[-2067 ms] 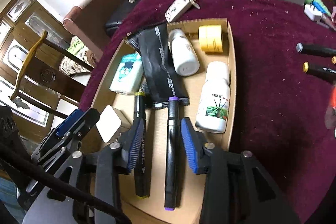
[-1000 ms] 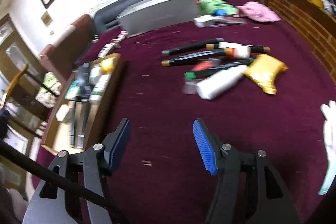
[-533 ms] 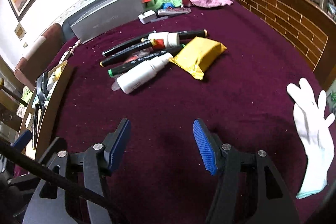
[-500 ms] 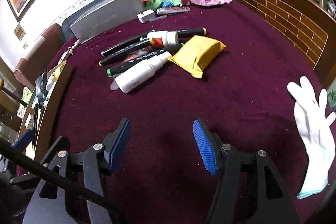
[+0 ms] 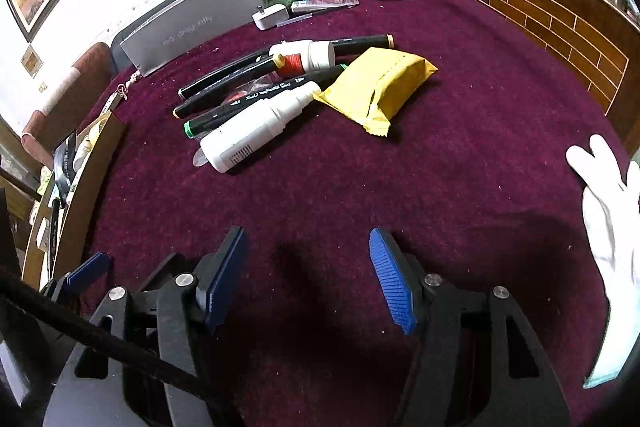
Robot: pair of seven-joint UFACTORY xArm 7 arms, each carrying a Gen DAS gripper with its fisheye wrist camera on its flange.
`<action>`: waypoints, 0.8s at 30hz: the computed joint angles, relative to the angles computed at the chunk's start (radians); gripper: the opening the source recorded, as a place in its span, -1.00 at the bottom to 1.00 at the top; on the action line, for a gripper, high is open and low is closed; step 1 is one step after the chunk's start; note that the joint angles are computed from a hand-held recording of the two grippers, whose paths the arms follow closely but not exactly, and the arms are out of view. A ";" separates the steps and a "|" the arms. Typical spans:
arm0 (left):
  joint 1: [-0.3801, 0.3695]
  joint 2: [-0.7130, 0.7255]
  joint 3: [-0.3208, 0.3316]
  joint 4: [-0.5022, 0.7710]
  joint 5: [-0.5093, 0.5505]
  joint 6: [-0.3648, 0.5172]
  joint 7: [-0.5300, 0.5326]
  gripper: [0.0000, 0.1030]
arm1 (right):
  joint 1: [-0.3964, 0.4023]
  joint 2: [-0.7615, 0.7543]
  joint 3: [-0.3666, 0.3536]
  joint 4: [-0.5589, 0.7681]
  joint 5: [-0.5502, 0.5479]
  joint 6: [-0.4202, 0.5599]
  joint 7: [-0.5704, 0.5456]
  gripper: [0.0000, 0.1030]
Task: Organize objects
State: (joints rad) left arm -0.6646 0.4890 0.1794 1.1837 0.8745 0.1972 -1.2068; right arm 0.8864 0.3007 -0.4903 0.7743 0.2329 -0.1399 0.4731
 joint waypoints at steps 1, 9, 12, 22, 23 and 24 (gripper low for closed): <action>0.001 0.000 0.000 -0.001 0.000 -0.002 0.001 0.96 | 0.001 0.004 0.000 0.003 0.000 -0.002 -0.001 0.26; 0.002 -0.006 0.001 -0.008 -0.006 -0.005 0.011 0.97 | -0.047 0.014 0.057 0.007 0.040 -0.039 -0.044 0.37; 0.001 -0.005 0.003 -0.008 -0.006 -0.005 0.011 0.97 | -0.068 0.014 0.084 0.007 0.066 -0.049 -0.070 0.40; -0.001 -0.005 0.004 -0.007 -0.007 -0.005 0.011 0.97 | -0.082 0.022 0.125 0.017 0.173 -0.069 -0.171 0.52; -0.001 -0.005 0.004 -0.007 -0.007 -0.005 0.011 0.97 | -0.078 0.023 0.122 0.019 0.179 -0.068 -0.178 0.52; -0.001 -0.005 0.004 -0.008 -0.007 -0.005 0.010 0.97 | -0.071 0.025 0.117 0.019 0.186 -0.068 -0.184 0.53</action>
